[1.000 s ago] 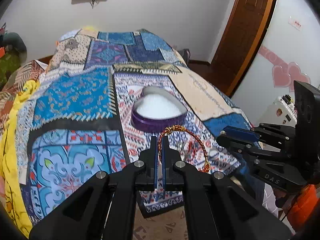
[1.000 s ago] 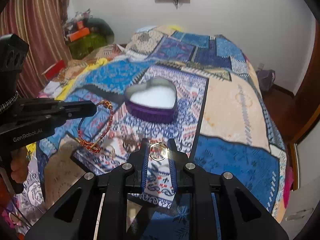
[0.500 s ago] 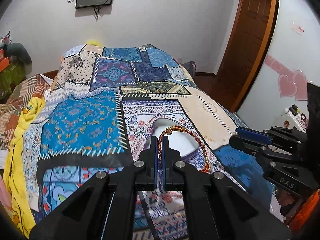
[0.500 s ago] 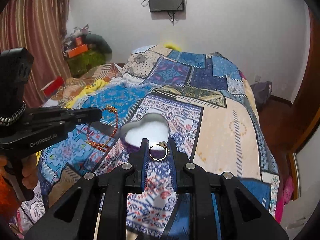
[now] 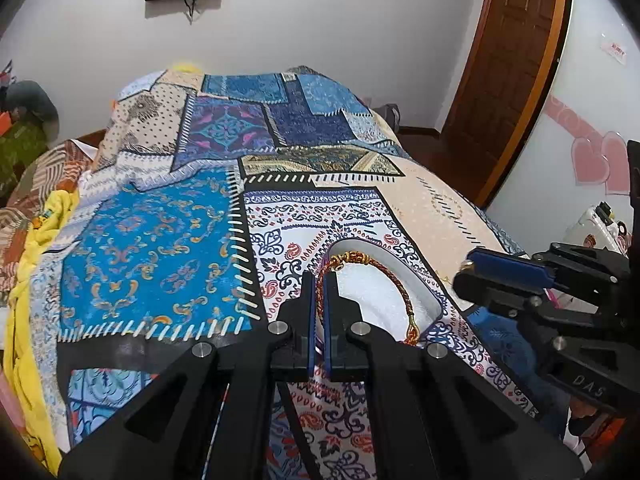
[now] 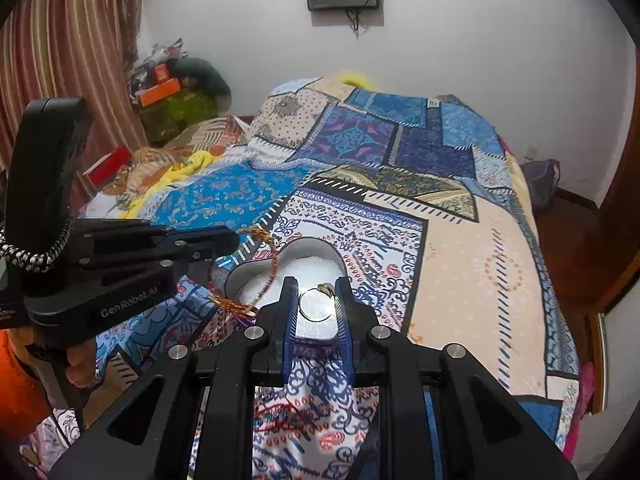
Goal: Organize jewelry
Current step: 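Carry the bracelet with the left tool over the purple tin while the right tool carries the ring there, then open the left tool to drop the bracelet into the tin while the right tool releases the ring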
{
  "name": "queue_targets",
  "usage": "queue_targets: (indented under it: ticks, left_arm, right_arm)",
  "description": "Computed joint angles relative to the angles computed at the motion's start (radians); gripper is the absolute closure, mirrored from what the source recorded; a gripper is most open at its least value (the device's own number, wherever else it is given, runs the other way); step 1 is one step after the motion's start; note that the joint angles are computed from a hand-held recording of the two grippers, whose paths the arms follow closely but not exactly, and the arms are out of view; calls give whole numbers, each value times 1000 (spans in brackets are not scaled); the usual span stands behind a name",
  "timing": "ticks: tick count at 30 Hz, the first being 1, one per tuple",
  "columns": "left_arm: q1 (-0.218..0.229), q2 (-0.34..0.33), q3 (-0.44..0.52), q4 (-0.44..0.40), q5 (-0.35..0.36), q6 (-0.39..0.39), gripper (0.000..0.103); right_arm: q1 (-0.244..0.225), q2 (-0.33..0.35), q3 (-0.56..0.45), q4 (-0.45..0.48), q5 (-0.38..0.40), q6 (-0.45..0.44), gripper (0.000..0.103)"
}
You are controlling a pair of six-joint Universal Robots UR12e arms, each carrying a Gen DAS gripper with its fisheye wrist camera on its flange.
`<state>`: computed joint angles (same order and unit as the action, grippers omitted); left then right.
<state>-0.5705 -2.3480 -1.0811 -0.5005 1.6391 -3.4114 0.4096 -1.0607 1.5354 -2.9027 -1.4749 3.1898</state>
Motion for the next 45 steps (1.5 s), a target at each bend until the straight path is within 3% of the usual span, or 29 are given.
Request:
queue_targets:
  ticks: [22,33,42,45]
  left_arm:
    - [4,-46,68,-67,-27,44,101]
    - [1,-36,57,-72,-14,44,101]
    - [-8,-9,21,-57,22,66,89]
    - [-13,3,7,-44,47,67,77]
  right_arm:
    - [-18,44,-80,195,93,-29,86]
    - [-6,44,-83,195,56,-68,86]
    - [4,36,-76,181,10,-79,80]
    - [7,26,-66,166,-10,-77,77]
